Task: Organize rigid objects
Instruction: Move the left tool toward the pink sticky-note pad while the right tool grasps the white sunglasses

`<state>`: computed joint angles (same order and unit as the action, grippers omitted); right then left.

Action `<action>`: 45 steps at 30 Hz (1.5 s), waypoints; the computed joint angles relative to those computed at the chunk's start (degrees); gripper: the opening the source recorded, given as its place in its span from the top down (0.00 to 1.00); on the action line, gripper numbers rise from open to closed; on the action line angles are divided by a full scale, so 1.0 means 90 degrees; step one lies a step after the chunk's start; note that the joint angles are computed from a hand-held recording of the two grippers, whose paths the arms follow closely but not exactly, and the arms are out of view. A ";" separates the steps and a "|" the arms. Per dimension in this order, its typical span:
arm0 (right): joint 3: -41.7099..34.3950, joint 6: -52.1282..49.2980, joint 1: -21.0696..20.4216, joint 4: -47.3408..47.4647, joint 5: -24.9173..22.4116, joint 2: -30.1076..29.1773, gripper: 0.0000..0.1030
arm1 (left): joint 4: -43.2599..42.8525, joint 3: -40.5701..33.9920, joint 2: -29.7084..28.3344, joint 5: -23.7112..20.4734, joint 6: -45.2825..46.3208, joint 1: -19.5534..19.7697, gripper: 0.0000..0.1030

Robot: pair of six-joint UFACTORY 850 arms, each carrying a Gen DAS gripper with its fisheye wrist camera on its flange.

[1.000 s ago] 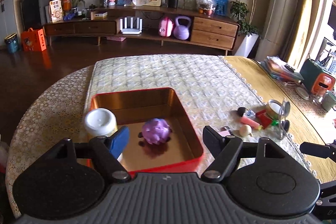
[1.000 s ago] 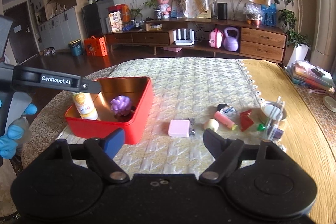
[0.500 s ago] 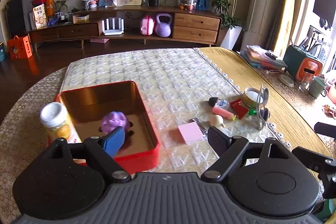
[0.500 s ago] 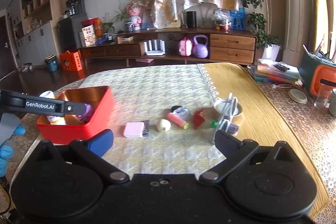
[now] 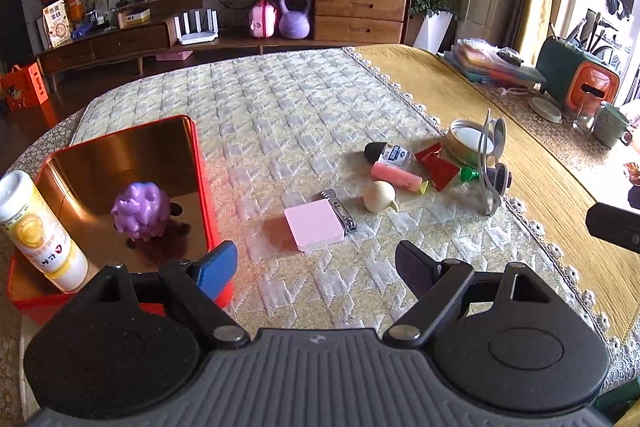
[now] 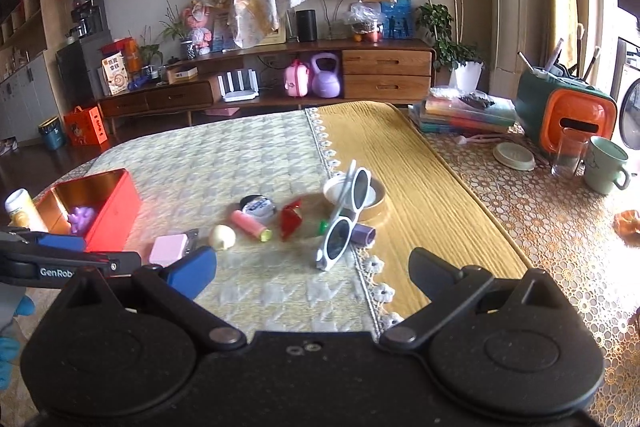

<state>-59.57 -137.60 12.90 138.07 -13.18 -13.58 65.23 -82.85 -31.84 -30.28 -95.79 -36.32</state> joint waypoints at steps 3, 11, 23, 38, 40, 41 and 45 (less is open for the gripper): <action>-0.0132 0.0040 -0.0026 -0.0092 0.0054 -0.0160 0.00 | -0.0299 -0.0309 -0.0299 -0.0079 0.0262 0.0026 0.16; -0.0669 0.0337 -0.0091 -0.0430 0.0235 -0.0695 0.03 | -0.0840 -0.1154 -0.1031 -0.0391 0.0698 0.0103 0.16; -0.1892 0.3049 -0.0093 -0.2706 0.0516 -0.1753 0.18 | -0.0688 -0.1528 -0.1463 -0.0636 0.0693 0.0054 0.17; -0.2867 0.8163 0.0039 -0.7522 0.0796 -0.2614 0.43 | -0.0791 -0.1435 -0.1390 -0.0346 0.0069 0.0242 0.42; -0.2920 0.8325 0.0053 -0.7697 0.0787 -0.2660 0.47 | -0.0836 -0.1425 -0.1369 -0.0267 0.0108 0.0280 0.48; -0.2919 0.8260 0.0061 -0.7639 0.0792 -0.2664 0.50 | -0.0866 -0.1420 -0.1361 -0.0239 0.0143 0.0289 0.48; -0.2893 0.7741 0.0068 -0.7175 0.0800 -0.2646 0.71 | -0.0835 -0.1355 -0.1318 -0.0141 0.0225 0.0301 0.49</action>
<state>-85.60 -67.94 13.51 73.50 -5.97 -37.40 57.71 -95.04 -43.71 -31.55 -93.77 -33.61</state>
